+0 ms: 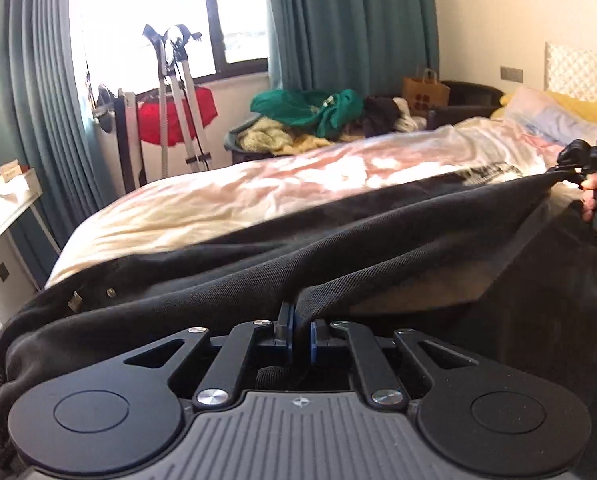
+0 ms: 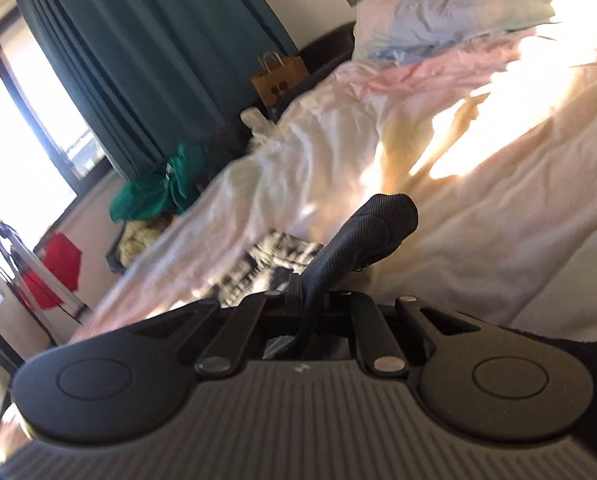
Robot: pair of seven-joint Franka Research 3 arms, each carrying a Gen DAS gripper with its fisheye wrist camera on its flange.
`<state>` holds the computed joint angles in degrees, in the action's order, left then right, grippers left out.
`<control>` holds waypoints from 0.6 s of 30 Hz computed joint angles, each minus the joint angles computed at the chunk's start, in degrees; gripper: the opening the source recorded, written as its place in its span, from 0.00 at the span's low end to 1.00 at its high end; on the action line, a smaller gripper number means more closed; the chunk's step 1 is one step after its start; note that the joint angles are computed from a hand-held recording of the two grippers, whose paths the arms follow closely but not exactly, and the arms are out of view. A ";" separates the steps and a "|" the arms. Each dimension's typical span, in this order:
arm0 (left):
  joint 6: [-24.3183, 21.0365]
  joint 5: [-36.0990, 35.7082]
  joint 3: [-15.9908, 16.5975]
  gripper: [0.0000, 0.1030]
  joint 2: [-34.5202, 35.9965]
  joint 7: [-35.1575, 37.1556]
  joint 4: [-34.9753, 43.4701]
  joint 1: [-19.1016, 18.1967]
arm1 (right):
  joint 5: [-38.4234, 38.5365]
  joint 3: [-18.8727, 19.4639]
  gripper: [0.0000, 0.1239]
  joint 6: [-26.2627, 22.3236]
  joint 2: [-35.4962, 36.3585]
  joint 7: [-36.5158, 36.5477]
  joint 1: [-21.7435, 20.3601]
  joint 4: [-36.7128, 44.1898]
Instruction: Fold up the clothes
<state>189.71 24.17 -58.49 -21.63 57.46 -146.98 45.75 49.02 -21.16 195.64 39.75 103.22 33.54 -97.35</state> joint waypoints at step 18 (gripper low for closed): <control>1.29 -0.16 11.09 0.79 -3.28 -8.69 -3.97 -12.90 | -7.69 21.42 0.45 8.08 -21.09 -0.77 -14.19 -25.06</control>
